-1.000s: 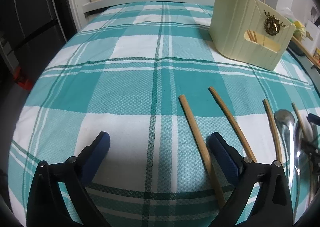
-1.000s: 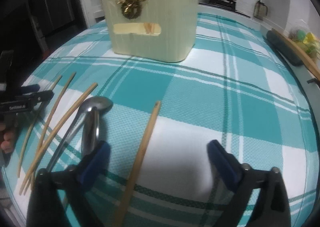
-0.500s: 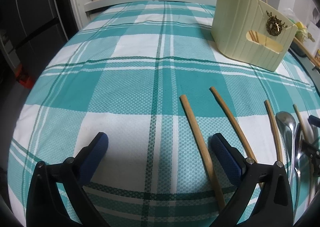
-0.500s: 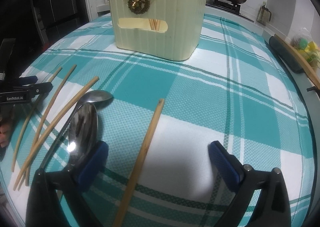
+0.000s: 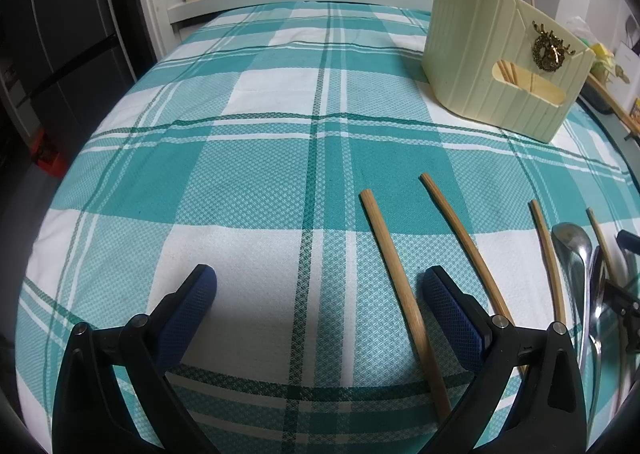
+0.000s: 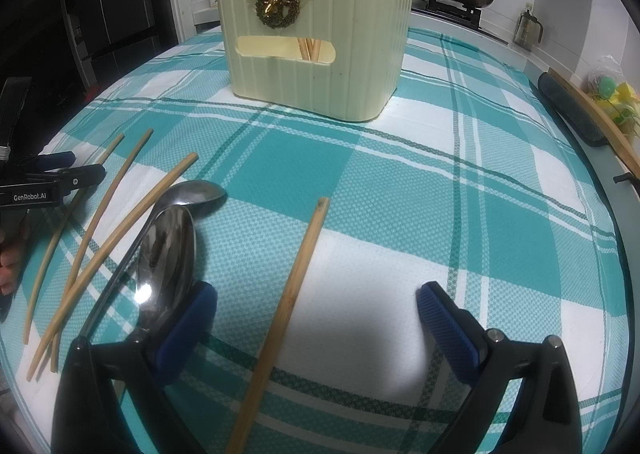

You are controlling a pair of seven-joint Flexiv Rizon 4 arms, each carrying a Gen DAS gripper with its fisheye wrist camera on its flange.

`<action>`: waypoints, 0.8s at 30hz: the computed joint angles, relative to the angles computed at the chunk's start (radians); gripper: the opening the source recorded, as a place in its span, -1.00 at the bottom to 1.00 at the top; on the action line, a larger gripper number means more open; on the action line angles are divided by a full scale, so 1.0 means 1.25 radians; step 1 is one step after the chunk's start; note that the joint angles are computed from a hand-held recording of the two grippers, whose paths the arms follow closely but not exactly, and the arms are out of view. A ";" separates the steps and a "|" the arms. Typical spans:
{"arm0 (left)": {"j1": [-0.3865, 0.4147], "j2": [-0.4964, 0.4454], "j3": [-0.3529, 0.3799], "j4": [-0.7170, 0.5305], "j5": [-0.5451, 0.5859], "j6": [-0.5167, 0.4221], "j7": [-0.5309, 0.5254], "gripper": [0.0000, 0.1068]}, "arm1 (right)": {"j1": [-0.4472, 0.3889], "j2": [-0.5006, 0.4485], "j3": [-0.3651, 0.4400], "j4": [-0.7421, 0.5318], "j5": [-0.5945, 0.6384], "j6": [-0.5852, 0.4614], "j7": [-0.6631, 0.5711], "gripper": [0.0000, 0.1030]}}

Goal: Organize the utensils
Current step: 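Hold both tools open above separate chopsticks, aligning the fingers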

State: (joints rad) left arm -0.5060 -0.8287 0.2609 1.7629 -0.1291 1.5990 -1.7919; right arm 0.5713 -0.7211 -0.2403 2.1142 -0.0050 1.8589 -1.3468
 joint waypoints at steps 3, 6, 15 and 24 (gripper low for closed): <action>0.000 0.000 0.000 0.000 0.001 -0.001 -0.001 0.92 | 0.000 -0.001 0.000 -0.001 0.000 0.000 0.000 1.00; -0.002 -0.001 0.002 -0.002 0.002 -0.002 -0.003 0.92 | 0.000 -0.001 0.000 -0.001 0.001 0.000 -0.001 1.00; 0.005 0.001 -0.005 0.000 0.004 0.000 -0.001 0.92 | 0.001 0.000 0.000 0.000 0.002 0.000 -0.001 1.00; -0.008 0.000 0.009 0.000 0.002 -0.003 -0.010 0.92 | 0.000 0.000 0.000 -0.001 0.002 0.000 -0.001 1.00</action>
State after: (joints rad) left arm -0.5160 -0.8289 0.2726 1.7633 -0.1260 1.5958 -1.8048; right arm 0.5717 -0.7217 -0.2401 2.1134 -0.0030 1.8589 -1.3483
